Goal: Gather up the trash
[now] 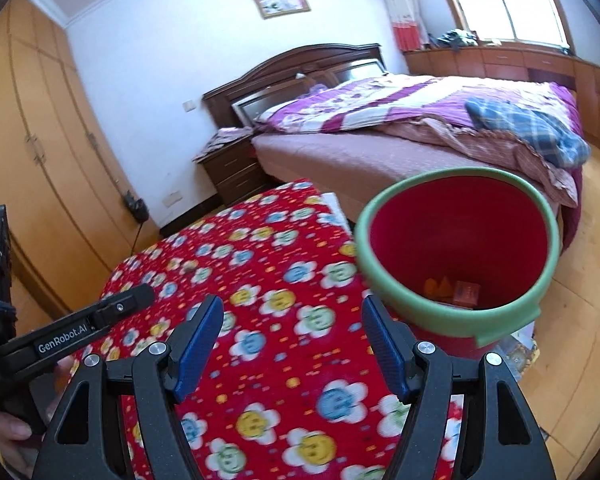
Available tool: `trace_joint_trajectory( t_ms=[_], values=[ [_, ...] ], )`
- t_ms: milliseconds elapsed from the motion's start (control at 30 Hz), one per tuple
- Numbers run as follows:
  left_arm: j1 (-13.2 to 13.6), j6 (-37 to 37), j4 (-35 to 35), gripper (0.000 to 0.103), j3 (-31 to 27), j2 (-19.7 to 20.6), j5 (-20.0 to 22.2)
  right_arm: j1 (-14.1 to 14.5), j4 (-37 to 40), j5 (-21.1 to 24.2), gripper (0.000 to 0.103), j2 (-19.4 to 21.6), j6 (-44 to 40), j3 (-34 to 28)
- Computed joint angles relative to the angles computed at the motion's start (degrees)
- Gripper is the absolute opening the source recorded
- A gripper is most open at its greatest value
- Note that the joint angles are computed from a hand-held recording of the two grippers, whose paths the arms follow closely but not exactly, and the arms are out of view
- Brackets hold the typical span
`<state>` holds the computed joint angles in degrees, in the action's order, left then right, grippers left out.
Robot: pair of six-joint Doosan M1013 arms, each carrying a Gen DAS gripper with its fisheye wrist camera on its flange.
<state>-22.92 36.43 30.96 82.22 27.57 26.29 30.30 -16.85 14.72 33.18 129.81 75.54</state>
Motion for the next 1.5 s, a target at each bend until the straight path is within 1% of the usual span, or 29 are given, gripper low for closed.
trace_joint_trajectory(
  t_ms=[133, 300, 367, 467, 500, 567, 633, 1000, 1500],
  values=[
    [0.1, -7.6, 6.7, 0.053, 3.0, -1.9, 0.3, 1.2, -1.6, -0.2, 0.073, 0.1, -0.1, 0.0],
    [0.2, -12.8, 10.3, 0.053, 5.9, -3.7, 0.9, 2.4, -3.8, -0.9, 0.073, 0.1, 0.9, 0.3],
    [0.0, -16.4, 13.6, 0.053, 7.0, -4.2, 1.9, 2.9, -6.6, -1.1, 0.073, 0.0, 3.2, 0.6],
    [-0.7, -22.4, 19.4, 0.053, 8.3, -4.7, 4.6, 3.5, -11.1, -1.3, 0.073, 0.0, 6.9, 1.1],
    [-0.8, -23.5, 20.4, 0.053, 8.5, -4.8, 5.3, 3.7, -12.8, -1.1, 0.073, 0.0, 8.3, 1.2],
    [-1.1, -26.2, 22.7, 0.053, 9.1, -4.9, 6.9, 4.0, -14.7, -1.0, 0.073, -0.1, 9.7, 1.4],
    [-1.3, -28.1, 24.2, 0.053, 9.7, -5.1, 8.3, 4.1, -14.7, -0.8, 0.073, -0.1, 9.3, 1.5],
    [-1.7, -31.8, 26.1, 0.053, 10.9, -5.5, 10.7, 4.8, -11.9, -0.6, 0.073, 0.1, 5.3, 1.7],
    [-1.7, -32.3, 26.6, 0.053, 11.2, -5.6, 10.6, 4.5, -9.1, -0.3, 0.073, 0.3, 3.3, 1.5]
  ],
)
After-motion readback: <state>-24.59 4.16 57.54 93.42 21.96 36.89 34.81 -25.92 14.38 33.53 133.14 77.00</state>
